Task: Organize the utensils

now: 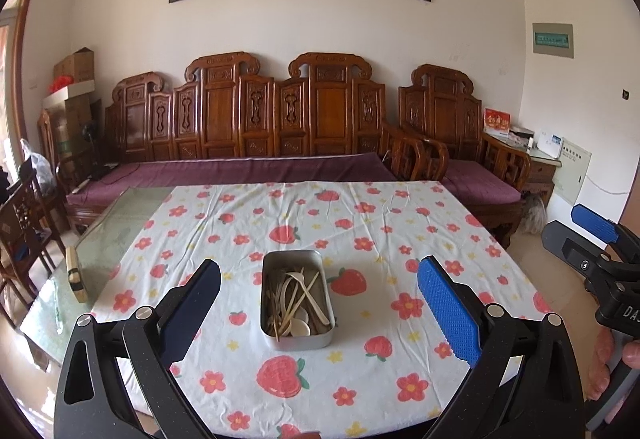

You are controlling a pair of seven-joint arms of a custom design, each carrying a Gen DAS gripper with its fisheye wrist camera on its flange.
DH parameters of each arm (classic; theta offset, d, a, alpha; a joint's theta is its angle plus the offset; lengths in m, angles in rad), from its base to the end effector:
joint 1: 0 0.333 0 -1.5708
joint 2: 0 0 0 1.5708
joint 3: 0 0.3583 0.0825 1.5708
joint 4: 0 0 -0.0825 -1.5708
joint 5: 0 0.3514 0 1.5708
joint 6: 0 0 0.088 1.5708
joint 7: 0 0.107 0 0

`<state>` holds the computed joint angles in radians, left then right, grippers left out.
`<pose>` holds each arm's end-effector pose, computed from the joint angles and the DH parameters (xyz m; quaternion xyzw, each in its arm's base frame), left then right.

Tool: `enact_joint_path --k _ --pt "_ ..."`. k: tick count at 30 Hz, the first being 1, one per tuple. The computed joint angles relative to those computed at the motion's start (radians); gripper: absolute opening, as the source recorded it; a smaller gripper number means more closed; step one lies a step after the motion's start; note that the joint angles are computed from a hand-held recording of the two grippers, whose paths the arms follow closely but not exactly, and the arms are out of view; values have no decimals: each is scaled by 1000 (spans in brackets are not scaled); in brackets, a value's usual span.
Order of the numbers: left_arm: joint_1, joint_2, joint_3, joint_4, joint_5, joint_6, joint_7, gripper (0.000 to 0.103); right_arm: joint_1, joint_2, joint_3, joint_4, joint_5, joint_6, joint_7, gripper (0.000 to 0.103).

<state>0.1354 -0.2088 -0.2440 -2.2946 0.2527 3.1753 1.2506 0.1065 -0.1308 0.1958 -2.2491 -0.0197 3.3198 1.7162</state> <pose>0.4823 -0.0876 0.6208 -0.5841 0.6272 -0.3824 0.3453 0.4846 0.1603 0.6285 -0.6377 0.5244 -0.3130 0.4695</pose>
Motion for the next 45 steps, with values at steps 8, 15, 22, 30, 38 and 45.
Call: enact_joint_path --k 8,15,22,30,38,45 --pt "39 -12 -35 -12 9 22 -19 95 -111 -9 108 -9 9 9 4 101" --pt "77 -24 -66 -18 25 23 -40 95 -103 -9 101 -11 13 8 0 101" --pt "90 -31 -76 -22 37 20 -49 95 -144 -12 142 -21 24 21 -4 101" --pt "112 -29 -94 -21 59 21 -71 95 -128 -11 131 -23 44 21 -21 101" --pt "113 -29 -94 -22 68 22 -79 95 -141 -13 148 -30 61 25 -33 101" --pt "113 -28 -94 -22 71 23 -82 95 -126 -12 133 -30 67 27 -41 101"
